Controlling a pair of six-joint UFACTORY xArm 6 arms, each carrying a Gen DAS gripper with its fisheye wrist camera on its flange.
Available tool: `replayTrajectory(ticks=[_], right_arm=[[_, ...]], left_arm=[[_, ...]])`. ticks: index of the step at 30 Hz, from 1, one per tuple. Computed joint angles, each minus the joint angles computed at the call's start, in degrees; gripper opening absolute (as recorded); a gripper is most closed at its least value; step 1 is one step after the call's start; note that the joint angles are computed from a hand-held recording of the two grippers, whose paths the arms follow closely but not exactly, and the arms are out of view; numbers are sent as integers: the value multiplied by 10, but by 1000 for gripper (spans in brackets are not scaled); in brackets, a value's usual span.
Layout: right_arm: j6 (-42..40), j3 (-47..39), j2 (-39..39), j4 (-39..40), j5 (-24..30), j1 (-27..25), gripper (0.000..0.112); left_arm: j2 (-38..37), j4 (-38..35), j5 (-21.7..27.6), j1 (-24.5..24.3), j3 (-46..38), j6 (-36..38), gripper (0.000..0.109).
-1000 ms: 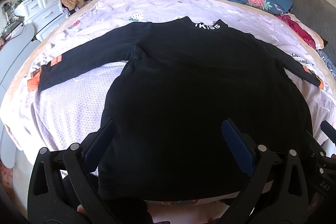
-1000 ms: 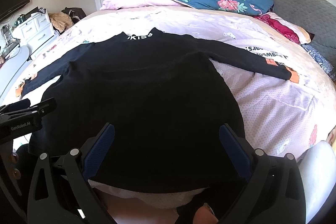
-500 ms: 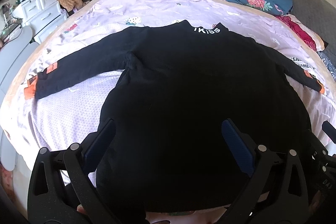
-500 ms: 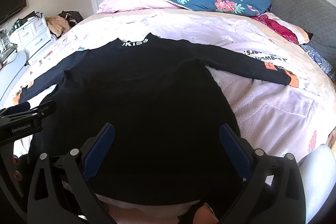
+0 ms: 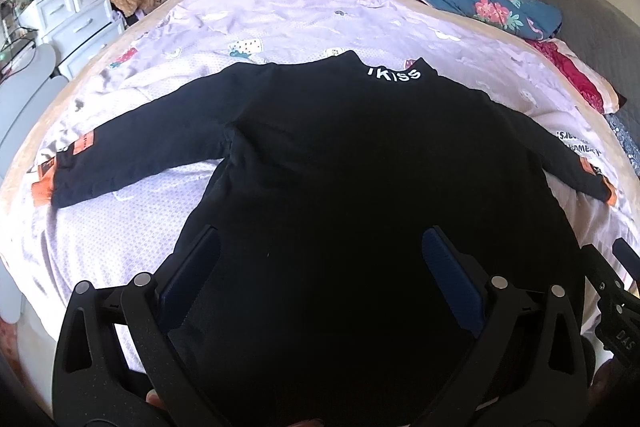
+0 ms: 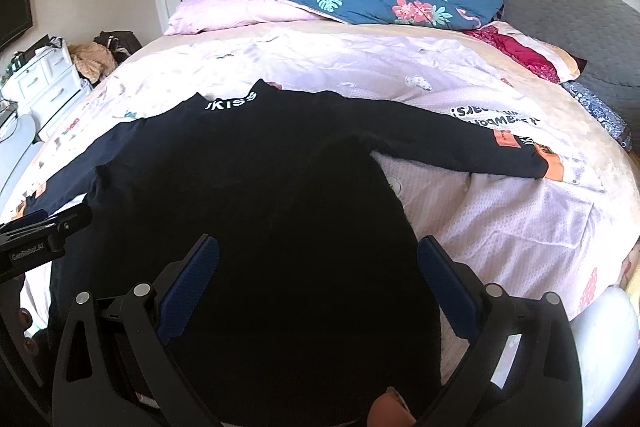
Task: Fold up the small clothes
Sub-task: 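Move the right gripper toward the orange cuff of a shirt sleeve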
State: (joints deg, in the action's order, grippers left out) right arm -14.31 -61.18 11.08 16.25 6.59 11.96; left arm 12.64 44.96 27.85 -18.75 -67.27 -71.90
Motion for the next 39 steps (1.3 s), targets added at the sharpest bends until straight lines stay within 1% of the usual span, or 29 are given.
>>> replayTrajectory(ticks=[1, 2, 7, 11, 13, 15, 25, 30, 36, 39], right_arm=[[0, -6, 4, 0, 3, 0, 99], [19, -10, 8, -21, 5, -2, 99], [30, -39, 28, -29, 15, -3, 99], [70, -69, 47, -69, 25, -6, 99], [75, -85, 57, -74, 33, -7, 99], [101, -106, 70, -98, 40, -11, 99], [167, -227, 135, -136, 94, -26, 99], [175, -287, 168, -129, 120, -37, 99], [239, -365, 212, -164, 150, -54, 99], [268, -406, 237, -177, 167, -62, 99]], left_arm=[[3, -5, 0, 1, -4, 4, 95], [7, -9, -1, 2, -9, 10, 95], [28, -26, 4, 7, -39, 27, 95], [47, -49, 7, 11, -68, 49, 95], [58, -55, 14, 11, -89, 58, 95], [67, -61, 13, 12, -102, 65, 95], [116, -105, 33, 13, -182, 112, 95], [141, -120, 24, 13, -216, 133, 95], [188, -160, 35, 10, -283, 176, 95], [213, -178, 47, 7, -321, 206, 95]])
